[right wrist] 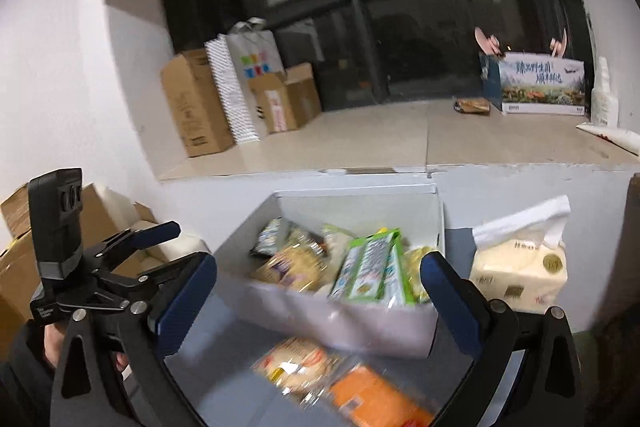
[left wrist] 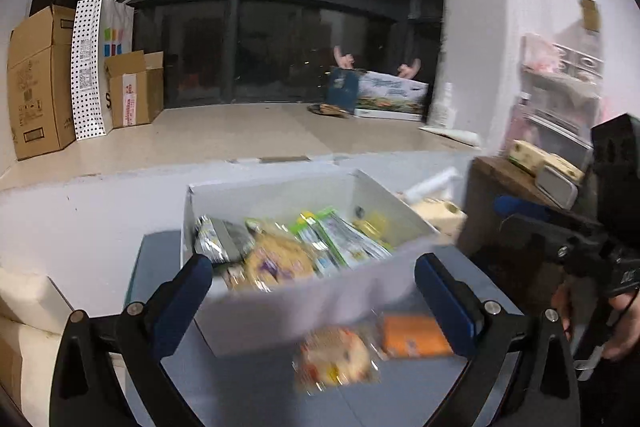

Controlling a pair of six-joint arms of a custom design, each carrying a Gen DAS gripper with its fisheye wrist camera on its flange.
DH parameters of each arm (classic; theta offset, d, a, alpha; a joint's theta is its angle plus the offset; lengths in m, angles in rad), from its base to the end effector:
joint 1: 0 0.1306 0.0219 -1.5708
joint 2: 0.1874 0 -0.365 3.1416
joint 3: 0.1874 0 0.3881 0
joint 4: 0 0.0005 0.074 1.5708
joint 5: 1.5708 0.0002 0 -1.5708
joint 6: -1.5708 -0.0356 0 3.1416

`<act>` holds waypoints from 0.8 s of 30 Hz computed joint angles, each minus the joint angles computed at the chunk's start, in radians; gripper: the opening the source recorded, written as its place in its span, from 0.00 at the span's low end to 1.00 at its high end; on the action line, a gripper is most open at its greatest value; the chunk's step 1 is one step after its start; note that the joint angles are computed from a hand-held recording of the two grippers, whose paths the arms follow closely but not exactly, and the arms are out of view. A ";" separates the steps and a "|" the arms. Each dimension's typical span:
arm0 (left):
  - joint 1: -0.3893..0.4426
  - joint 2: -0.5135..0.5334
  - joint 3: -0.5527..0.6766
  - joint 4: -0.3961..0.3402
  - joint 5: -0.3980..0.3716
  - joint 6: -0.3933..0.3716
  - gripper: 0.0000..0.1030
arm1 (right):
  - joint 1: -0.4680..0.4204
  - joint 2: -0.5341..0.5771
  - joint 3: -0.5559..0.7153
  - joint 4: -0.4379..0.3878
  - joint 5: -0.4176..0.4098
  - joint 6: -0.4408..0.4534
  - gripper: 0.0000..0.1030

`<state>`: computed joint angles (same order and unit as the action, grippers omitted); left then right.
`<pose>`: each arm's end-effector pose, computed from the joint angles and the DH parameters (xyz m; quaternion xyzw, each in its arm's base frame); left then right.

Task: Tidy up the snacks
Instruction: 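Move both tools back toward the last two packets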

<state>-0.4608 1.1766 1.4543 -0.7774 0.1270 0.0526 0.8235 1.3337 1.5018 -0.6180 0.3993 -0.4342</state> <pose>0.3704 -0.1895 0.5417 0.2057 0.8339 -0.1821 0.4787 0.3384 0.3442 0.5135 -0.0571 0.8349 0.1706 0.5202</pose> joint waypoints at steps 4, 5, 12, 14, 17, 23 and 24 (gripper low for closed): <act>-0.050 -0.129 -0.118 -0.034 -0.010 -0.027 1.00 | 0.087 -0.094 -0.141 0.044 0.043 -0.060 1.00; -0.059 -0.149 -0.135 -0.042 -0.007 -0.027 1.00 | 0.106 -0.114 -0.172 0.048 0.055 -0.074 1.00; -0.124 -0.307 -0.284 -0.077 0.006 0.092 1.00 | 0.258 -0.221 -0.341 0.002 0.193 -0.209 1.00; -0.129 -0.320 -0.304 -0.072 0.037 0.144 1.00 | 0.288 -0.231 -0.359 -0.032 0.234 -0.241 1.00; -0.156 -0.327 -0.315 -0.077 -0.003 0.148 1.00 | 0.296 -0.245 -0.376 -0.041 0.244 -0.257 1.00; -0.143 -0.332 -0.313 -0.092 -0.019 0.142 1.00 | 0.224 -0.196 -0.313 -0.146 0.156 -0.212 1.00; -0.138 -0.334 -0.313 -0.094 -0.015 0.143 1.00 | 0.202 -0.177 -0.296 -0.172 0.128 -0.200 1.00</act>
<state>-0.5989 0.8430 1.1414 -0.8717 0.1120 0.1953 1.0257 1.1568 1.2059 -0.7902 0.5277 -0.6338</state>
